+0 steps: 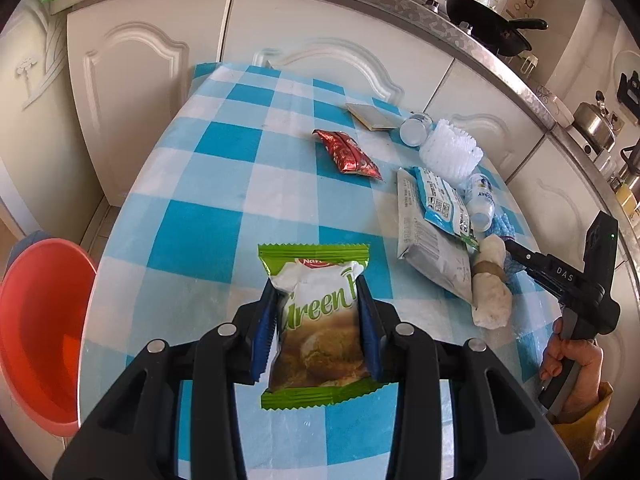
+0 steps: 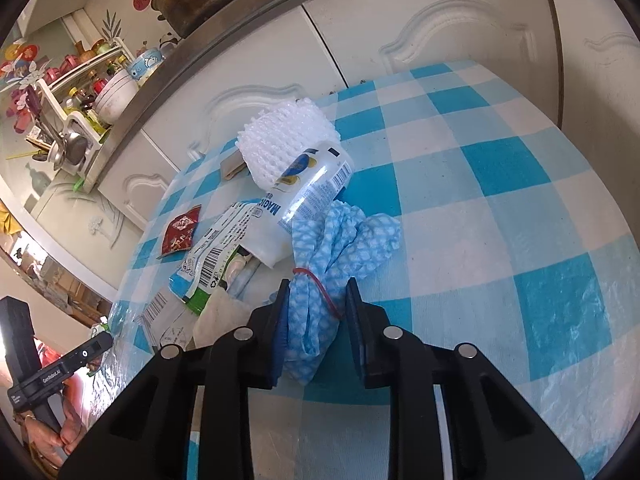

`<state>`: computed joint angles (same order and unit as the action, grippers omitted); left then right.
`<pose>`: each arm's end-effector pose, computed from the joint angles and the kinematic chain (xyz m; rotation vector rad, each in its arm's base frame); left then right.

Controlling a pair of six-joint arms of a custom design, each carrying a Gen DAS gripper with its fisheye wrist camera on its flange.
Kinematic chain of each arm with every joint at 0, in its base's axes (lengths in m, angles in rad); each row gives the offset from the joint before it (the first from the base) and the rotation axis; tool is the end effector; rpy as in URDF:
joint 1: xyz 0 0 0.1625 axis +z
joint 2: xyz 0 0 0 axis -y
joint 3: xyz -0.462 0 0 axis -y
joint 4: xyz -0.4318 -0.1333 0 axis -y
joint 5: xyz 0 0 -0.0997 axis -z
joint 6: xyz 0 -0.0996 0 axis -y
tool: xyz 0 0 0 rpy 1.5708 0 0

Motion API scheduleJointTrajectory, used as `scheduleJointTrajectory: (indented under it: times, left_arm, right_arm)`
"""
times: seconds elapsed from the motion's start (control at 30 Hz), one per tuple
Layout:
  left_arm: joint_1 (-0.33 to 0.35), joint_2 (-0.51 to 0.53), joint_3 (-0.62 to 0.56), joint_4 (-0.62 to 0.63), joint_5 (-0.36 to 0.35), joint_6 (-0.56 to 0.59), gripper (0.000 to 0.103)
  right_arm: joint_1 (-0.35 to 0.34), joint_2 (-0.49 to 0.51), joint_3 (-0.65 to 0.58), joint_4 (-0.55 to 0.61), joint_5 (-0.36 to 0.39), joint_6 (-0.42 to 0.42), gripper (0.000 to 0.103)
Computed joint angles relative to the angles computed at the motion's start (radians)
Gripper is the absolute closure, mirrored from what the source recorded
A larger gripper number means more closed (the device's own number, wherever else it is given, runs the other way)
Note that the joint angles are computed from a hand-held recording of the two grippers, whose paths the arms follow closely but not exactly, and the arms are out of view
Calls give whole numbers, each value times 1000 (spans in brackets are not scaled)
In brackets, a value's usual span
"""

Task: Collect trash
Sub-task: 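Grasp the blue cloth tied with red string with right tool while left holds packet, then carry the snack packet and blue cloth with both tools to the red bucket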

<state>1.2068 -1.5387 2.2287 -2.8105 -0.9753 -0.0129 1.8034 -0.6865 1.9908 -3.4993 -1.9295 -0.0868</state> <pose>0.0073 -0.5121 0.3312 0.2266 2.5324 -0.8473 0.2355 -0.5675 0.0214 0.2729 -2.6851 0.9026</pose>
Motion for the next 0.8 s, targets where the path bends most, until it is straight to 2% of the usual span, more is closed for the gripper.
scheduleJointTrajectory:
  times: [0.23,0.5,0.8]
  left_arm:
    - [20,-61,32,12,-21,3,64]
    - [36,-119,58,1,-33,29,64]
    - [66,-163,73,5,-55,40,64]
  right_arm:
    - [35,-14,16,-20,-47,15,79]
    - [93,-20,13,-10,-127,-12,79]
    - [90,-42,33,-31,-169,15,79]
